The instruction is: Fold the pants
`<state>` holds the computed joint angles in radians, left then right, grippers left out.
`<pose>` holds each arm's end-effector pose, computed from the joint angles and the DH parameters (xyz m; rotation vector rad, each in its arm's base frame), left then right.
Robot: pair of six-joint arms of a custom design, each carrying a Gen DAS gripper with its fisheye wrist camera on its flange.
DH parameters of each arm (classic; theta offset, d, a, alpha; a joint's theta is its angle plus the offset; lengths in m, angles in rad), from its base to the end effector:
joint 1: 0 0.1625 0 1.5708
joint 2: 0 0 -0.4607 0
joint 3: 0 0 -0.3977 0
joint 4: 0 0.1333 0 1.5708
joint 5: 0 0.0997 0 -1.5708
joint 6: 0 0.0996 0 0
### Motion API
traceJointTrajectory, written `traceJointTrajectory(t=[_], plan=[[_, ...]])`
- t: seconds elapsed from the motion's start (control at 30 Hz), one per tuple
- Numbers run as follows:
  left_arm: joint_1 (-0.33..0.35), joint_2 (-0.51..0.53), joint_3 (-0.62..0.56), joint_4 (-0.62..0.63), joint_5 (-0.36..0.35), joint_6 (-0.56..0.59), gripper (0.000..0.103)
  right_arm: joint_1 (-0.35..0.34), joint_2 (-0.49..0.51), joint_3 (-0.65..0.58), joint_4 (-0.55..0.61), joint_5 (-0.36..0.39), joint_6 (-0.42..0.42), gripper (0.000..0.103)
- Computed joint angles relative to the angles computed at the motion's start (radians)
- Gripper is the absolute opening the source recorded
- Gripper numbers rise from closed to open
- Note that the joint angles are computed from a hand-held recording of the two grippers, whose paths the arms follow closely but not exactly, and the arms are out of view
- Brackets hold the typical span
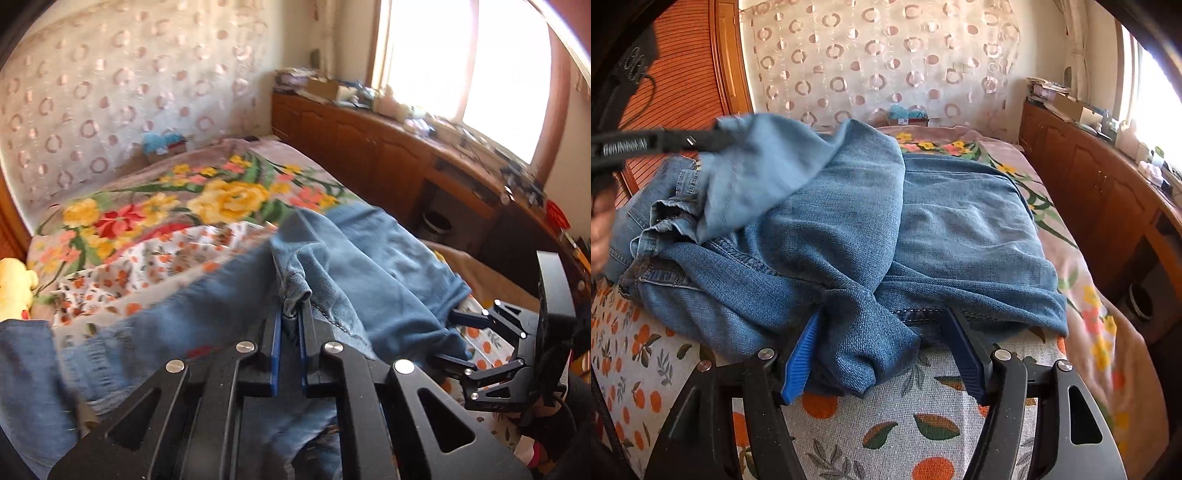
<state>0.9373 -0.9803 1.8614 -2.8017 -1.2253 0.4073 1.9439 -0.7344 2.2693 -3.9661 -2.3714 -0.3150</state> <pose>-0.2415 -0.6109 0.1845 1.3121 2.4624 -0.5446 0.2303 -0.4187 0.1041 0.3362 -2.1906 1.0246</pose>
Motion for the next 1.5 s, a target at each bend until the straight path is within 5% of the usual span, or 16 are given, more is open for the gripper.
traceJointTrajectory(t=[0.23,0.6,0.73,0.83,1.13,1.23,1.33,1.5], plan=[[0.037,-0.067,-0.010,-0.096,0.045,0.024,0.008,0.004,0.018,-0.003,-0.053,-0.010,-0.049,0.068],[0.100,-0.025,-0.080,-0.074,0.126,0.020,0.009,-0.047,-0.022,0.052,-0.104,0.121,-0.068,0.068],[0.100,-0.049,-0.018,-0.070,0.136,0.008,0.033,-0.062,-0.035,0.070,-0.124,0.154,-0.064,0.068],[0.098,-0.087,0.045,-0.052,0.072,0.001,0.046,-0.064,-0.036,0.074,-0.153,0.167,-0.079,0.068],[0.088,-0.092,0.132,-0.007,0.036,-0.014,0.046,-0.109,-0.057,0.039,-0.084,0.236,-0.090,0.068],[0.090,-0.097,0.159,-0.032,0.034,-0.007,0.042,-0.124,-0.074,0.027,-0.002,0.248,-0.080,0.062],[0.096,-0.114,0.179,-0.034,0.003,0.000,0.019,-0.144,-0.092,0.027,0.078,0.259,-0.059,0.047],[0.073,-0.162,0.235,-0.126,-0.009,0.015,0.016,-0.163,-0.120,0.068,0.070,0.309,-0.057,0.021]])
